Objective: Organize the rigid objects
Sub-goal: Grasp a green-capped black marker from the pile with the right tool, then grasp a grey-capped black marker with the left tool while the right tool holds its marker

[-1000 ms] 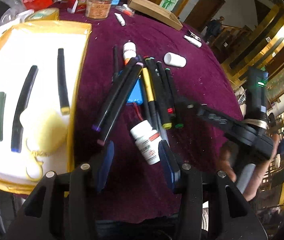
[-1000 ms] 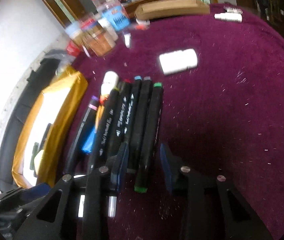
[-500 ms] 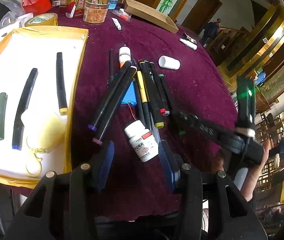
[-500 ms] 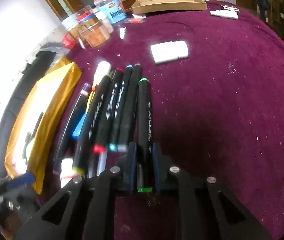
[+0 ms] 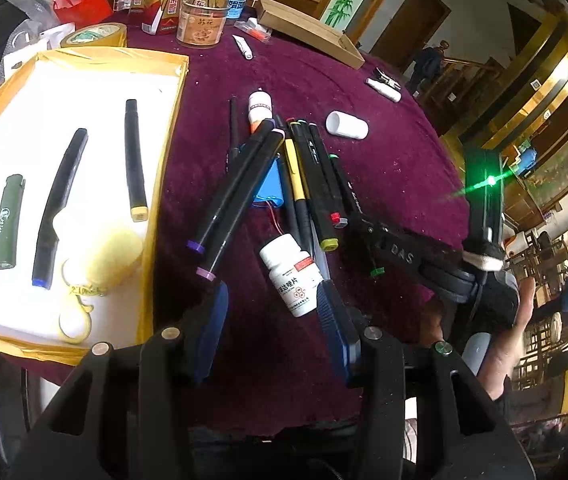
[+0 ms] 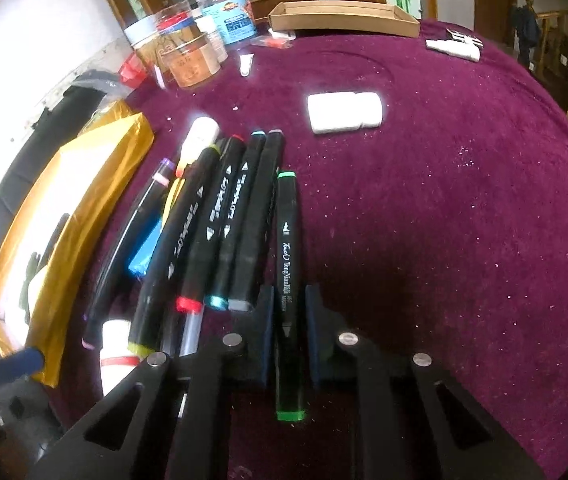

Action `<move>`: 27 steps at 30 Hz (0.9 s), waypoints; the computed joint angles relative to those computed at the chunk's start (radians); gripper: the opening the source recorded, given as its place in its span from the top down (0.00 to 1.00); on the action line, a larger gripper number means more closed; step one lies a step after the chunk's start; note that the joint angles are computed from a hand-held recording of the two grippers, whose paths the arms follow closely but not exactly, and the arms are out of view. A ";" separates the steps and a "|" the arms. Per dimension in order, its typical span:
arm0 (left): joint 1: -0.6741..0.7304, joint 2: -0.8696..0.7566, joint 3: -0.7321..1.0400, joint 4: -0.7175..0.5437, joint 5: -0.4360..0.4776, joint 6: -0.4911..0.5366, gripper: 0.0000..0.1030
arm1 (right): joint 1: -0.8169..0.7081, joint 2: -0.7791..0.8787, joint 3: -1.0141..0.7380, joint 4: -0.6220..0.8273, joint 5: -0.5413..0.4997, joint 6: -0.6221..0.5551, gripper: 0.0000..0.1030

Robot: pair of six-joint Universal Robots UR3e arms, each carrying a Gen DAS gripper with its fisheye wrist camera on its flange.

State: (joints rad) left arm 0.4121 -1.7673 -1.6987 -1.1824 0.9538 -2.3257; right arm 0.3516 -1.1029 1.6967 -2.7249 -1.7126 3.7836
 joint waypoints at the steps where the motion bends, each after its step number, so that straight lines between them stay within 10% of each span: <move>1: -0.002 -0.002 0.002 0.001 0.001 0.000 0.57 | -0.002 -0.021 0.031 -0.012 0.002 0.002 0.88; 12: -0.142 -0.175 0.270 -0.189 -0.002 -0.054 0.57 | -0.117 -0.232 0.422 -0.263 0.043 0.061 0.87; 27: -0.404 -0.565 0.829 -0.233 0.105 -0.338 0.59 | -0.099 -0.197 0.426 -0.328 0.012 0.050 0.87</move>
